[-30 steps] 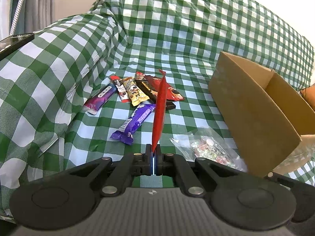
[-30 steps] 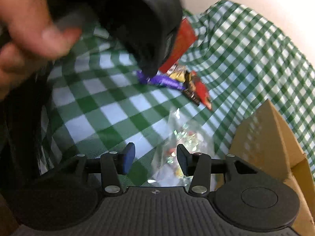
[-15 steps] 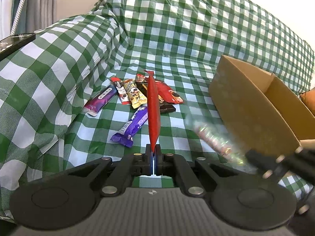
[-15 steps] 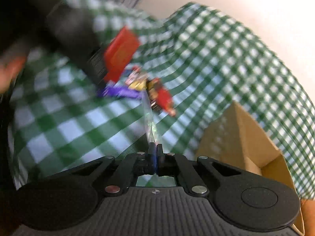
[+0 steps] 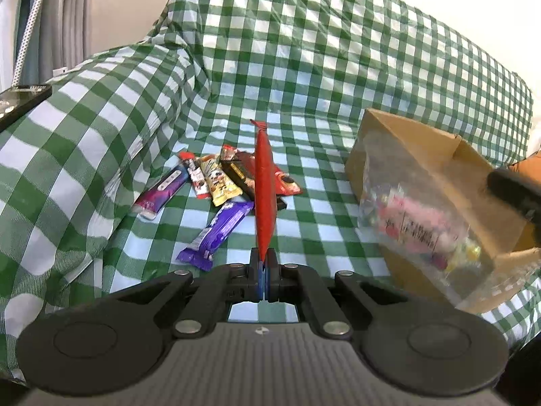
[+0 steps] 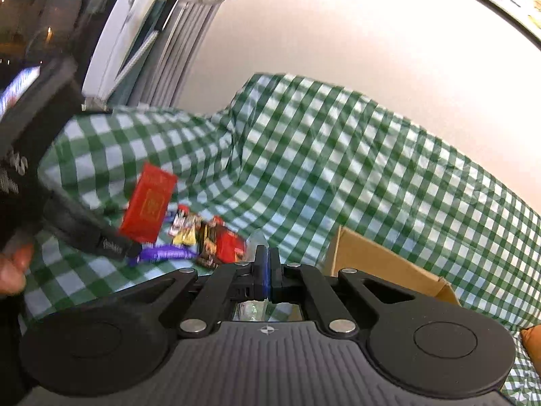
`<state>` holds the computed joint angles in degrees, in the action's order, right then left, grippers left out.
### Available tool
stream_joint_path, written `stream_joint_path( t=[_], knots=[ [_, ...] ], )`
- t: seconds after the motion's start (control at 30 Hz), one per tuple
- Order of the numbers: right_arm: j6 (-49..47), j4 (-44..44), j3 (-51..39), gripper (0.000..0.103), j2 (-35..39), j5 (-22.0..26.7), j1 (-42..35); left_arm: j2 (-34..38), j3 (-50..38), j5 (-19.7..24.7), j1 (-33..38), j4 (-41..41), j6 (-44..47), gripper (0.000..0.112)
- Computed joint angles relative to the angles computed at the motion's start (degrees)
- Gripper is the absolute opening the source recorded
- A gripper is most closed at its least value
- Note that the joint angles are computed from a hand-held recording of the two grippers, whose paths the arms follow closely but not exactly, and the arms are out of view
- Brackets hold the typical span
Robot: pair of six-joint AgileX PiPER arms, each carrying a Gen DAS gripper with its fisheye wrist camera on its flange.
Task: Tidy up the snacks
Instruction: 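Carry both snacks over the cardboard box and open both tools to drop them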
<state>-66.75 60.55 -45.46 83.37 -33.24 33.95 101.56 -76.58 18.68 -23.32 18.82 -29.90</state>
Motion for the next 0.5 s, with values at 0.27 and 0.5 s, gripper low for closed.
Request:
stream_joint_path(
  t=[0.27,0.5],
  knots=[
    [7.3,-12.42,-0.3,0.0,-6.79,3.98,-8.19,0.21,-4.17,2.81,-2.84,-0.25,0.04,0.001],
    [27.02,-36.31,-2.78,0.0,-5.19,7.87,-25.33,2.67,-9.88,3.29,-8.9,3.82,-1.63,0.001]
  ],
)
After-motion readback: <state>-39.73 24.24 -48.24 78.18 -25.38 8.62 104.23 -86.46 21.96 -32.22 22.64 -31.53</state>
